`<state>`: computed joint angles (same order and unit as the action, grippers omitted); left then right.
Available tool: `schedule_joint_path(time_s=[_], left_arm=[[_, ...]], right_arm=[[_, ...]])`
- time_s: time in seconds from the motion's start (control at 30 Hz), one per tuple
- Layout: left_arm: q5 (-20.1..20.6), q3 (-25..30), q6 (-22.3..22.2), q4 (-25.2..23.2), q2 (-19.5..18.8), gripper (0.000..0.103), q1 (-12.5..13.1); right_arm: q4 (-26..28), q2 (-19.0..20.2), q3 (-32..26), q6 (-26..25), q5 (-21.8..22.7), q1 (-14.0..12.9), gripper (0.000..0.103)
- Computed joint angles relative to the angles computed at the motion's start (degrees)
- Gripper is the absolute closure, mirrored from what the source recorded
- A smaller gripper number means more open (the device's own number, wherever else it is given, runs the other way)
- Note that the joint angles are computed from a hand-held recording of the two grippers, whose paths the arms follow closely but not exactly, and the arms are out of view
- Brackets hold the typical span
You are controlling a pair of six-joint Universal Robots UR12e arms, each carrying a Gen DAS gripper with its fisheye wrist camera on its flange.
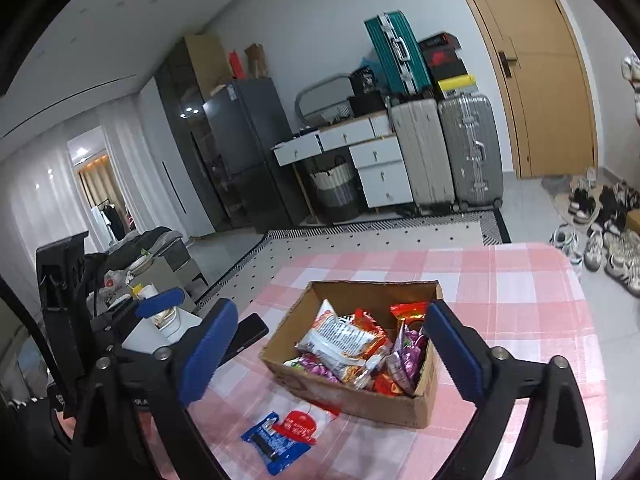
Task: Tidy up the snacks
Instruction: 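Open both tools to release the snacks and withdraw, then lower the left tool to the blue biscuit pack and grasp it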
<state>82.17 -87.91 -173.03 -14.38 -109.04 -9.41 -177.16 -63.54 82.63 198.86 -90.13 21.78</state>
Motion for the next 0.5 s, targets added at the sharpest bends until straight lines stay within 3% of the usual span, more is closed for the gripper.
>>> schedule_joint_path(time_s=[0.23,0.5], left_arm=[[0.3,-4.3,-2.0,3.1,3.1,0.000,0.5],[0.2,-10.0,-3.0,7.0,6.2,0.000,1.1]], right_arm=[[-6.3,-1.7,5.1,2.0,-3.3,2.2,0.001],[-8.1,-2.1,8.2,3.7,-5.8,3.4,0.001]])
